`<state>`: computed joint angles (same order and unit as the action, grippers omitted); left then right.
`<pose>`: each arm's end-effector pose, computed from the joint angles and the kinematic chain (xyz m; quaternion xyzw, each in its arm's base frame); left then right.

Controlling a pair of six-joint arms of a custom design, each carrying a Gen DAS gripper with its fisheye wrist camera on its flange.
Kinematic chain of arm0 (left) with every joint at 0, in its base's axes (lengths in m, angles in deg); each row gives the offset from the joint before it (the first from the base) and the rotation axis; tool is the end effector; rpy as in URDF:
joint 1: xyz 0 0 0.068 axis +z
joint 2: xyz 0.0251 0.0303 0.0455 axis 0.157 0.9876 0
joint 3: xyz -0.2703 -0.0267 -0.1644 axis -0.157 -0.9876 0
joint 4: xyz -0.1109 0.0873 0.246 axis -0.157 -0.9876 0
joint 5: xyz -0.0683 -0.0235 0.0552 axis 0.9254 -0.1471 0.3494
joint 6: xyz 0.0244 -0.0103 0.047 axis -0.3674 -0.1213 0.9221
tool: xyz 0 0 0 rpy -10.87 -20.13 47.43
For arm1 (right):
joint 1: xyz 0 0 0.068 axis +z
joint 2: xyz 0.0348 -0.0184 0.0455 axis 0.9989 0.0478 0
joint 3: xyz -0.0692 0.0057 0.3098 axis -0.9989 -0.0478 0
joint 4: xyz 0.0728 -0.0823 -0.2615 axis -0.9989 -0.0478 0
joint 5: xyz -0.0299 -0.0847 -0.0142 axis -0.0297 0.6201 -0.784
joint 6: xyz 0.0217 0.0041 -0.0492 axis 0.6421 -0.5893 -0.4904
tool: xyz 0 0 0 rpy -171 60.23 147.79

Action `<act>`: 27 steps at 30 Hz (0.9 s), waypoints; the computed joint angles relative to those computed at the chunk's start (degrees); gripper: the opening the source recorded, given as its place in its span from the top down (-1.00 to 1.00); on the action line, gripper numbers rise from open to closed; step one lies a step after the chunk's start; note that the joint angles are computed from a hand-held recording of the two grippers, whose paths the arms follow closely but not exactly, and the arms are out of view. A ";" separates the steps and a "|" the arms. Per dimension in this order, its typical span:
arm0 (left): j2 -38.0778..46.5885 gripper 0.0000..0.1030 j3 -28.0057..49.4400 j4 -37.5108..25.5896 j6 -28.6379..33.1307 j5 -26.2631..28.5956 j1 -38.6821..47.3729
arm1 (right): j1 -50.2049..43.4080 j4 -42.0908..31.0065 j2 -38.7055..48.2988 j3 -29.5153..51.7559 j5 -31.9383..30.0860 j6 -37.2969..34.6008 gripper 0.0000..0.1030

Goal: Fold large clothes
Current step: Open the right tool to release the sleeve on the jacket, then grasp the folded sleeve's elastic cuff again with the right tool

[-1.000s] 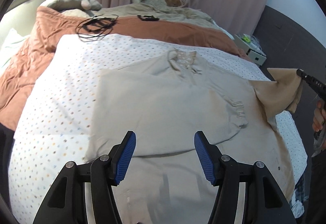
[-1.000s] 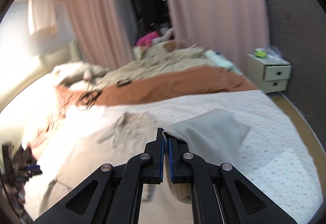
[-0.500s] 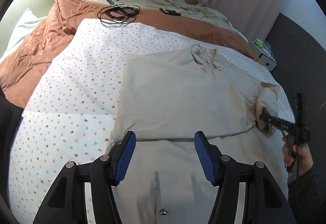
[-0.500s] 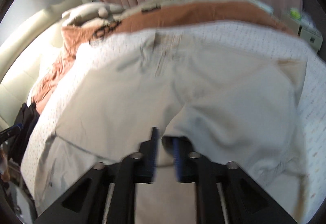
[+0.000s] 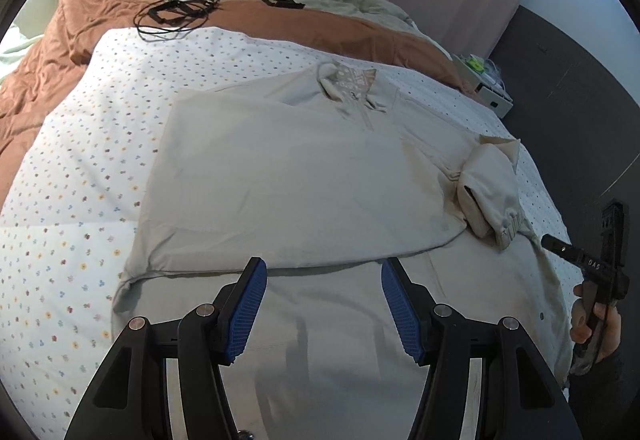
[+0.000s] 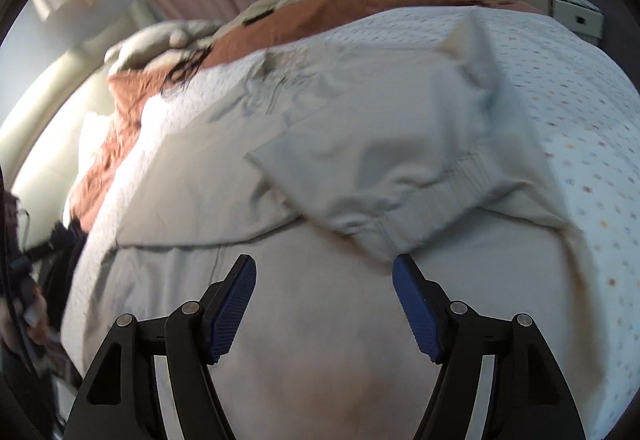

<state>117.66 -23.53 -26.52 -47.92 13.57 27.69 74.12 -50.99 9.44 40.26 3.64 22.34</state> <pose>0.2928 0.0836 0.2184 -0.0559 0.9390 -0.1377 0.3102 0.3196 -0.0541 0.1516 -0.0437 0.9225 0.2287 0.3079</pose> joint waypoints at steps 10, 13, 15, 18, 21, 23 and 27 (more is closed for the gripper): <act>5.23 -0.19 0.27 3.67 -2.21 -1.90 -5.85 | -12.45 -1.53 6.63 7.15 -4.40 4.44 -0.37; 6.72 -0.19 0.75 3.92 -2.00 -2.35 -5.61 | -11.83 -1.95 10.78 9.28 -7.68 6.15 -0.37; 7.61 -0.19 1.19 3.81 -1.61 -2.49 -4.97 | -10.41 -1.63 13.52 10.26 -9.14 7.55 -0.37; 8.28 -0.19 1.58 3.56 -0.92 -2.50 -3.49 | -6.81 0.36 16.86 11.03 -9.01 11.27 -0.37; 8.35 -0.19 1.76 3.06 -0.16 -2.01 -1.56 | -3.78 1.75 20.25 12.00 -9.63 15.54 -0.37; 8.26 -0.19 1.80 2.75 0.40 -1.69 -0.32 | -2.07 3.26 21.39 11.97 -8.82 17.99 -0.30; 7.65 -0.19 1.63 2.06 1.35 0.04 2.65 | -0.15 2.48 21.38 12.12 -6.27 20.07 0.78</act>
